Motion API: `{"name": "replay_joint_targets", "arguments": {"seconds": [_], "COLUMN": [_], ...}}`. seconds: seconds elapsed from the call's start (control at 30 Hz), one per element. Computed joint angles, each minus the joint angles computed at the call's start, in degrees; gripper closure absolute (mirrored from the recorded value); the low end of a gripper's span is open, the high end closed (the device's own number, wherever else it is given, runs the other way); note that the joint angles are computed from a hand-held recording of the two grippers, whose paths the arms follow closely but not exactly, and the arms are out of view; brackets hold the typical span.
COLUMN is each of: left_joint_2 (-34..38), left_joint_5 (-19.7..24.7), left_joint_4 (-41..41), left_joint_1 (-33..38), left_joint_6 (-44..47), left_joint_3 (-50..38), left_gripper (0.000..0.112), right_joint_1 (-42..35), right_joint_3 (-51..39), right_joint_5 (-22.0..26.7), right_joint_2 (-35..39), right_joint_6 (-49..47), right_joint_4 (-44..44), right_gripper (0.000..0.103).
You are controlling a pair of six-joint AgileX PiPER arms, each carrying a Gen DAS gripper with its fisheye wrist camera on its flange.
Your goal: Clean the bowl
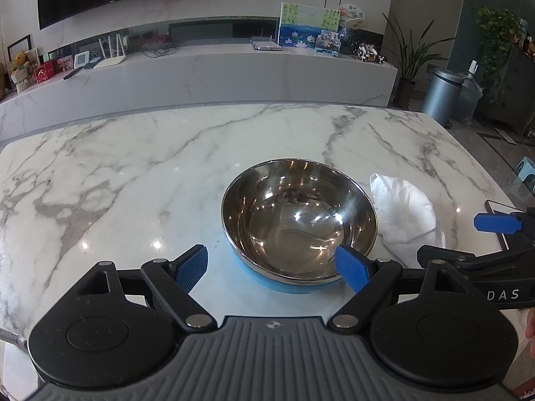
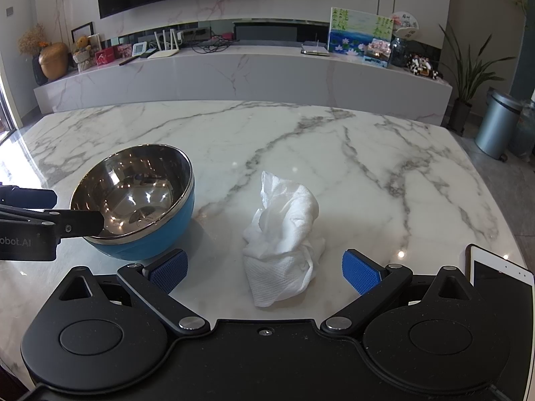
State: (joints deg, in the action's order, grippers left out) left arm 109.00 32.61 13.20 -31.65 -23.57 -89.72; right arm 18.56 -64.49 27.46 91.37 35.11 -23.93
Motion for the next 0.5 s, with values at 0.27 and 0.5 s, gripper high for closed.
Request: {"name": "replay_joint_targets", "arguments": {"seconds": [0.27, 0.5], "left_joint_2": [0.0, 0.02], "left_joint_5": [0.12, 0.32], "left_joint_4": [-2.66, -2.87], "left_joint_1": [0.51, 0.61], "left_joint_6": [1.97, 2.16], "left_joint_3": [-0.67, -0.96], "left_gripper": [0.029, 0.029], "right_joint_1": [0.34, 0.37], "right_joint_3": [0.34, 0.19], "right_joint_5": [-0.15, 0.35], "right_joint_2": [-0.09, -0.24], "right_joint_6": [0.51, -0.35], "right_joint_4": [-0.2, 0.53], "right_gripper": [0.005, 0.005]}}
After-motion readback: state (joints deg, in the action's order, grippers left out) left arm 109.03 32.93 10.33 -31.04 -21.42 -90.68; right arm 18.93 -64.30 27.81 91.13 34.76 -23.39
